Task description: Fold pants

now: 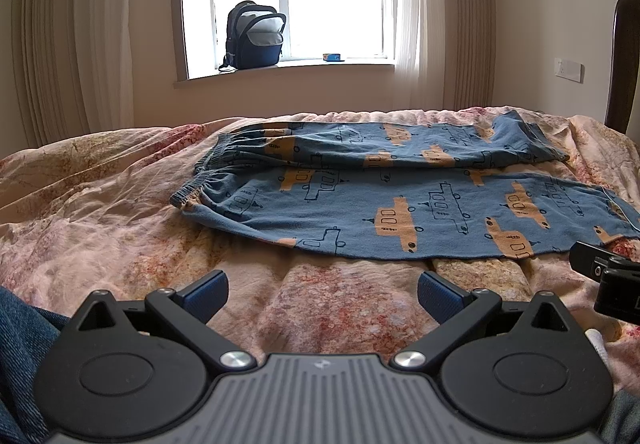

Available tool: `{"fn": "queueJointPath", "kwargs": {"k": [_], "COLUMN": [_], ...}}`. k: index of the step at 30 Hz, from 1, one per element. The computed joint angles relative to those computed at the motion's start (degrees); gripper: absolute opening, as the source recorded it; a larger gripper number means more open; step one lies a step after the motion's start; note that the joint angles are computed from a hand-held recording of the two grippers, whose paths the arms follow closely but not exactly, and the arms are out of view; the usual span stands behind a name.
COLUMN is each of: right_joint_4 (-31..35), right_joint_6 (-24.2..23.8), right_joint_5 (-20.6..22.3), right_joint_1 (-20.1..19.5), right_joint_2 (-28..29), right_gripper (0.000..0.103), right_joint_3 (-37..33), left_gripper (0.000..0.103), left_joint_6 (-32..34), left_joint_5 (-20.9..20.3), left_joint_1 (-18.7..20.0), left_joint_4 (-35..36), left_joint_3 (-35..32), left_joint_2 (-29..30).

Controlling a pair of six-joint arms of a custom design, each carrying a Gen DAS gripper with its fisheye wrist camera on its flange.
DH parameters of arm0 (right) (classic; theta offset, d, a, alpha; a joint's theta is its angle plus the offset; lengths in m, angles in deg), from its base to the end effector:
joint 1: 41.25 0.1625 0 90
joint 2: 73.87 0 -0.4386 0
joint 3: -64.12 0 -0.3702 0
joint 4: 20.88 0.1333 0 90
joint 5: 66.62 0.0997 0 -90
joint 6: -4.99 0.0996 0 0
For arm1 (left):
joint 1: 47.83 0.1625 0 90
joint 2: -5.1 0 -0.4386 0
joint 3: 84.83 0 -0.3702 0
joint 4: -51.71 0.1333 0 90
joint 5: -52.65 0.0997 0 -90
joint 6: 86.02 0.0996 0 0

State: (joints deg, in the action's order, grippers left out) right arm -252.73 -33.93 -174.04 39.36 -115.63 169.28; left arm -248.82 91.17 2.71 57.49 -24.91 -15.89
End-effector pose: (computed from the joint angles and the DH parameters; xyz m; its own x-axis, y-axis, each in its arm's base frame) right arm 0.0032 -0.6148 0.2023 -0.7157 0.2222 0.6621 -0.5359 0.4333 -0.7246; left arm -0.2636 -0.6526 -0.0275 -0.6647 0.1286 -0.7360 0.6738 0.5288 -0.5161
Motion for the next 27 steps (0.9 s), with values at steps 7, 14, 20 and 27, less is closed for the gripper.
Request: {"fn": "queueJointPath", "kwargs": {"k": [7,14,20,27], "right_joint_4": [0.0,0.0,0.1,0.1], "right_joint_6": [0.0,0.0,0.0,0.0], "right_joint_5": [0.0,0.0,0.0,0.0], "right_joint_1": [0.0,0.0,0.0,0.0], "right_joint_2": [0.0,0.0,0.0,0.0], "right_gripper": [0.103,0.103,0.103,0.103], "right_joint_3": [0.0,0.0,0.0,0.0], "left_gripper": [0.103,0.103,0.103,0.103], "left_joint_6": [0.1,0.0,0.0,-0.2], "left_joint_5": [0.0,0.0,0.0,0.1], "left_joint_1": [0.0,0.0,0.0,0.3], "left_joint_4": [-0.1,0.0,0.1,-0.1], "left_joint_3": [0.0,0.0,-0.1,0.2], "left_joint_2": [0.0,0.0,0.0,0.2]}}
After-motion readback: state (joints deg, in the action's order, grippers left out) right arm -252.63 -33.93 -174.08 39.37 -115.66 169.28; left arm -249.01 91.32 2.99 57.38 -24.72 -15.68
